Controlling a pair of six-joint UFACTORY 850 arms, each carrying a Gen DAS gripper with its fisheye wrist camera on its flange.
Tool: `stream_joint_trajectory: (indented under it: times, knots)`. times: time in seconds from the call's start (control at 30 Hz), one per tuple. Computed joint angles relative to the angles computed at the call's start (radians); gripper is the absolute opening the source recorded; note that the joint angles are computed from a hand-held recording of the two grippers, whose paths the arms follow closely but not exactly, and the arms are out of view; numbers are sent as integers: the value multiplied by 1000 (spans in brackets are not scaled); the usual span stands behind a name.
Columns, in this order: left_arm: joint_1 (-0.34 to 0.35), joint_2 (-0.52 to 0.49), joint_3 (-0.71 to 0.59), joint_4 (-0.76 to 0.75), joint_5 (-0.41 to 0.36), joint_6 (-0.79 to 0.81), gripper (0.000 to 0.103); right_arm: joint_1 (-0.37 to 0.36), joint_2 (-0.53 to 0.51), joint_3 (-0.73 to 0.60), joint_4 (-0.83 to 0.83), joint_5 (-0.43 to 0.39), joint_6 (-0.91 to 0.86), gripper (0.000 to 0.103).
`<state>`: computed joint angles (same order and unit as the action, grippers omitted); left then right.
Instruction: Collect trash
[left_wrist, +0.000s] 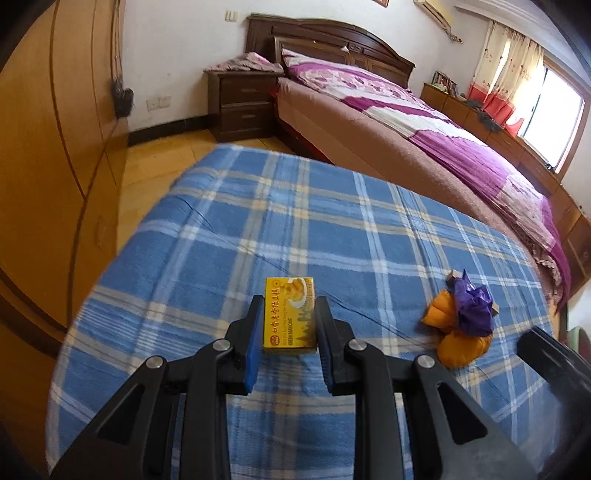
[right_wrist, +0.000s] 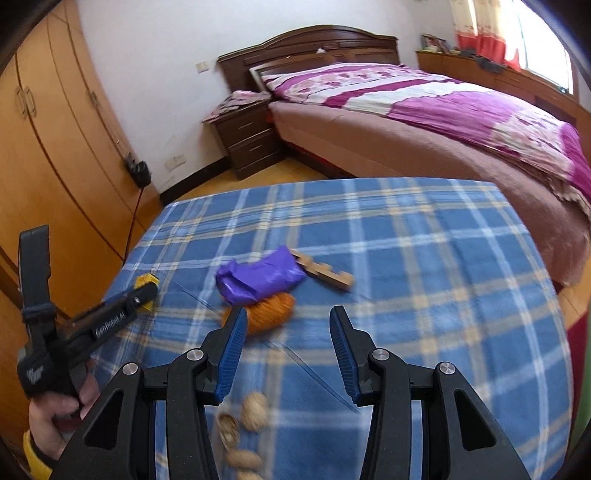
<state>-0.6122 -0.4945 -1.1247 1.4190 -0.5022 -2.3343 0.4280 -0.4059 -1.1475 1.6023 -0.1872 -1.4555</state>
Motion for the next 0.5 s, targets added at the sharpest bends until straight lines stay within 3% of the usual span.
stream_joint_trajectory:
  times: [0.23, 0.5]
  knots:
    - [-4, -1, -1, 25, 3, -25, 26, 33, -69, -85, -76, -7, 64, 47]
    - [1, -4, 2, 38, 30, -42, 26, 68, -120, -135, -3, 29, -62, 47]
